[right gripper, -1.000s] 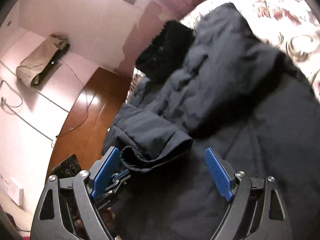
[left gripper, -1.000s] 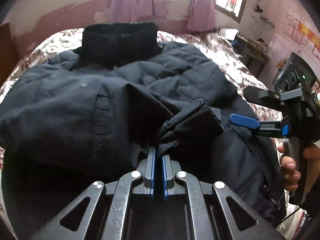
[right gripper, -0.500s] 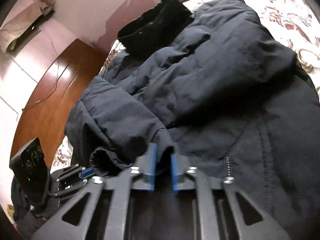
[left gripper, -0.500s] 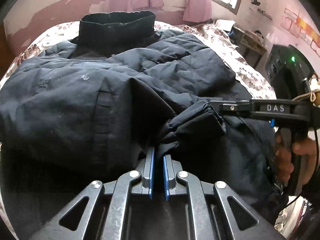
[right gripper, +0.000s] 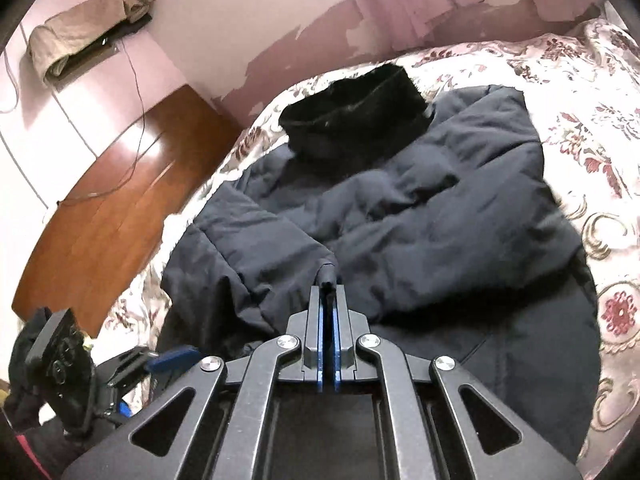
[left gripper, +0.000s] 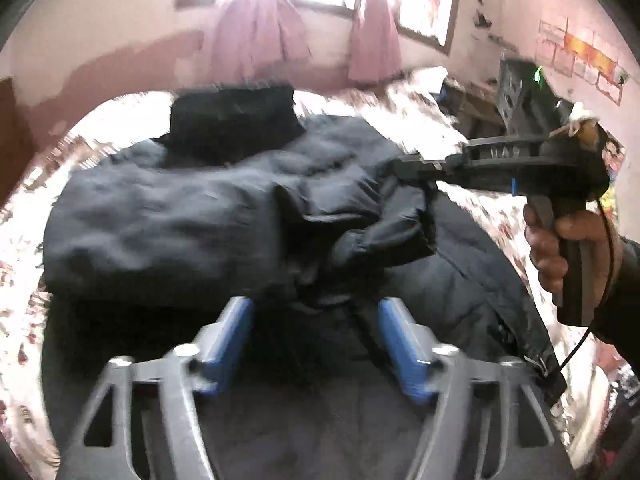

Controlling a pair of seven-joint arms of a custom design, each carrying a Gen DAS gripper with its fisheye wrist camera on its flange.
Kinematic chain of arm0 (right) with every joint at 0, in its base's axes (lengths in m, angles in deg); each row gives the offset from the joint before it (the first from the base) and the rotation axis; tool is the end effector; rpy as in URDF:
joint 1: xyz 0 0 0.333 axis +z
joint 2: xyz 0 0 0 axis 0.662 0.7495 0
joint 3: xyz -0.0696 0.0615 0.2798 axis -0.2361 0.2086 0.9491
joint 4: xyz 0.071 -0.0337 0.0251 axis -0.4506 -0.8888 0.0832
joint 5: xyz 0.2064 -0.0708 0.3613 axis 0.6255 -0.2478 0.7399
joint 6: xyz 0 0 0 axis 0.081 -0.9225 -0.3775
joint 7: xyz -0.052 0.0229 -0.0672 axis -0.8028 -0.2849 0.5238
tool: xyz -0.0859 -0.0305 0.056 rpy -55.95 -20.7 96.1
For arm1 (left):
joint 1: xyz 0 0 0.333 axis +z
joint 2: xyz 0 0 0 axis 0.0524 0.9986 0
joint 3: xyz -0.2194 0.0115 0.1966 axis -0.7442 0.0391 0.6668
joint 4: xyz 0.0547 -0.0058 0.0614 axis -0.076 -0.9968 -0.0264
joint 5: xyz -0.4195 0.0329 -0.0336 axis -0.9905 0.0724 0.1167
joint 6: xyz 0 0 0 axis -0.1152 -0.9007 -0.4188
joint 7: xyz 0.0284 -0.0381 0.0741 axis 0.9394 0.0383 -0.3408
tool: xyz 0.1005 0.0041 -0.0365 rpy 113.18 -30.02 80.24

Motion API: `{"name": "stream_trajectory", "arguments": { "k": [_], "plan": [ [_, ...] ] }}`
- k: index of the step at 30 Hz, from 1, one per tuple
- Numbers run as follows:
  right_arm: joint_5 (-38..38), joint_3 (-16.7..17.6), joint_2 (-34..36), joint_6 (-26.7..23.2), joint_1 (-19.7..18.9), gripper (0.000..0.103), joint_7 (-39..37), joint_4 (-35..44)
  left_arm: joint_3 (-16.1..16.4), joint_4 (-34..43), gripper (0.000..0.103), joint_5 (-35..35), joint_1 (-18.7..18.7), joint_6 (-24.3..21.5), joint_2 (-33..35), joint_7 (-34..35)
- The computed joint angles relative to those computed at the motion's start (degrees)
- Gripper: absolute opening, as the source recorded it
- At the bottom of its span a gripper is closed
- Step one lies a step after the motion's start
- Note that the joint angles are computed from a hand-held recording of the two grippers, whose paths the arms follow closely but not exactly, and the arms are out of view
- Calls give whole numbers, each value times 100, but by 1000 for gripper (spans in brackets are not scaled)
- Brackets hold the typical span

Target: Fold large clothes

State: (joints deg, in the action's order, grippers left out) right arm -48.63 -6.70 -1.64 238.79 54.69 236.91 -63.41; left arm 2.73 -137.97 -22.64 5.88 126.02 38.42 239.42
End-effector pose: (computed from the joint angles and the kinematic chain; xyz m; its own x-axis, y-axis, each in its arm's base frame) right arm 0.4945 0.2123 0.6152 -0.2852 -0.7982 -0.5306 -0.6250 0.5746 -0.5284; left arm 0.5693 -0.0126 0.6445 -0.8051 -0.5809 0.1200 -0.4634 0.4898 -0.7385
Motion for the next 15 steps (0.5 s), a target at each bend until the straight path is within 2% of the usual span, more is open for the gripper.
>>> {"name": "stream_trajectory", "arguments": {
  "k": [3,8,10,11,13,14,15],
  "plan": [
    [-631,201,-119,-368,-285,4,215,128,49,263,72,-90,79,118,157,-189],
    [-1566,394,-266,-1119,-684,4,745,341,-104,933,72,401,236,1032,772,-1009],
    [-1965,511,-158,-1818,-797,6,974,585,-184,1334,73,796,307,1289,1136,-1491],
    [-2290,631,35,-2460,-842,8,995,872,-221,1569,73,941,348,1302,1331,-1684],
    [-2794,749,410,-3275,-799,12,854,1317,-320,2062,74,1218,424,1253,1728,-2065],
    [-3066,862,621,-3580,-819,12,723,1555,-381,2394,74,1368,441,1215,1989,-2274],
    [-3230,775,755,-3565,-684,14,580,1677,-456,2664,74,1457,471,1151,2202,-2392]
  ]
}}
